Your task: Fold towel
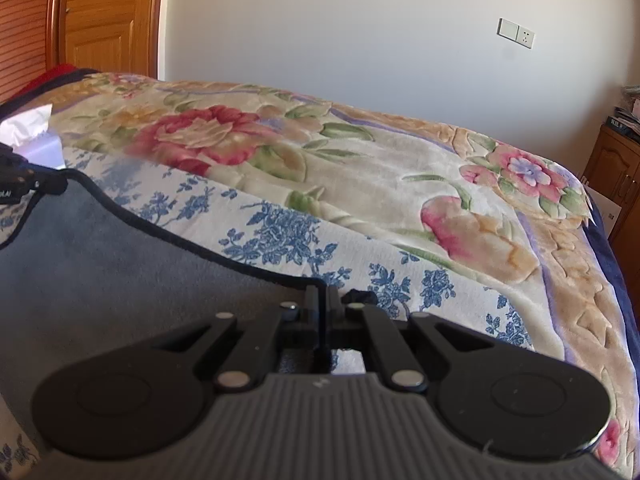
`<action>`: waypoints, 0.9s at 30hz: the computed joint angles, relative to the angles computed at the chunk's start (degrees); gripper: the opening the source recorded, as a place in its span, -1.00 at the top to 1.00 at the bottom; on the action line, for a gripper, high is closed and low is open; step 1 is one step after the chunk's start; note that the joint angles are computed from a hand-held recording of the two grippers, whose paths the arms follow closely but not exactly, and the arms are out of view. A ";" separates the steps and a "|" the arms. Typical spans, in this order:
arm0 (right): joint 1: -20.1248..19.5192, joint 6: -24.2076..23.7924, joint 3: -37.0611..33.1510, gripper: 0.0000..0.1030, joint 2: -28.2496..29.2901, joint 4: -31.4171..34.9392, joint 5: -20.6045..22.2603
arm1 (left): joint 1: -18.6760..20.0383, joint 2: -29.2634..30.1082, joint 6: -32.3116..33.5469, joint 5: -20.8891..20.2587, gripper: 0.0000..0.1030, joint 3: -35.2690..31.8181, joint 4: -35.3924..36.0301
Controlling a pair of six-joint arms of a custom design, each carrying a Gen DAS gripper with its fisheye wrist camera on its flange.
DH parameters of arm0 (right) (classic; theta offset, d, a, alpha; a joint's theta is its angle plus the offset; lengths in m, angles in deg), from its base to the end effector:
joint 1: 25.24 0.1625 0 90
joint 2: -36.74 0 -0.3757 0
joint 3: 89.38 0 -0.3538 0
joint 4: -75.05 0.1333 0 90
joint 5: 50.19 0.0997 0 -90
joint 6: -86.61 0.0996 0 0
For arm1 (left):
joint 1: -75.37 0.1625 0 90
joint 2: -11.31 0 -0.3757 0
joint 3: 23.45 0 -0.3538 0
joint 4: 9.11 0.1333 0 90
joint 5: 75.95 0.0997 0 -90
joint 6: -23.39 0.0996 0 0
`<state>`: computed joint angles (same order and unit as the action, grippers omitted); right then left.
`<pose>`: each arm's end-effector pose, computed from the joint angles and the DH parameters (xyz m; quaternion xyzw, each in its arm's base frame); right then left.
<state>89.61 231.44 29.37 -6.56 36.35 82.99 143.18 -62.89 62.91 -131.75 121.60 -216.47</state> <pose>0.2108 -0.3001 -0.0456 0.2730 -0.8023 0.3854 0.3651 0.0443 -0.3925 0.2054 0.3507 0.8134 -0.3324 0.3239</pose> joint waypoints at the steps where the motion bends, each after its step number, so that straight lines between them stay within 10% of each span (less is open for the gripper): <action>1: -0.09 0.00 -0.04 0.94 0.04 0.15 0.02 | 0.16 0.17 0.04 -0.06 0.89 -0.12 -0.11; 6: -0.27 0.98 -0.20 0.93 0.08 0.83 -0.02 | 0.77 0.31 -1.13 -0.36 0.84 -0.62 1.05; 12: -0.74 1.95 0.35 0.89 0.24 0.07 -0.24 | 1.02 1.03 -1.19 -1.55 -0.11 0.07 -1.57; 17: -0.11 1.89 1.26 -0.01 0.17 -2.03 0.83 | 0.21 1.97 -0.23 -1.15 -0.65 1.08 -6.06; 27: 3.50 5.88 4.45 -0.44 -2.71 -4.59 1.07 | -4.88 -4.16 -4.91 3.23 -0.94 5.30 -4.93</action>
<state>93.12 237.32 33.83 -9.27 31.76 84.07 138.30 -67.05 58.00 -128.52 126.90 -221.40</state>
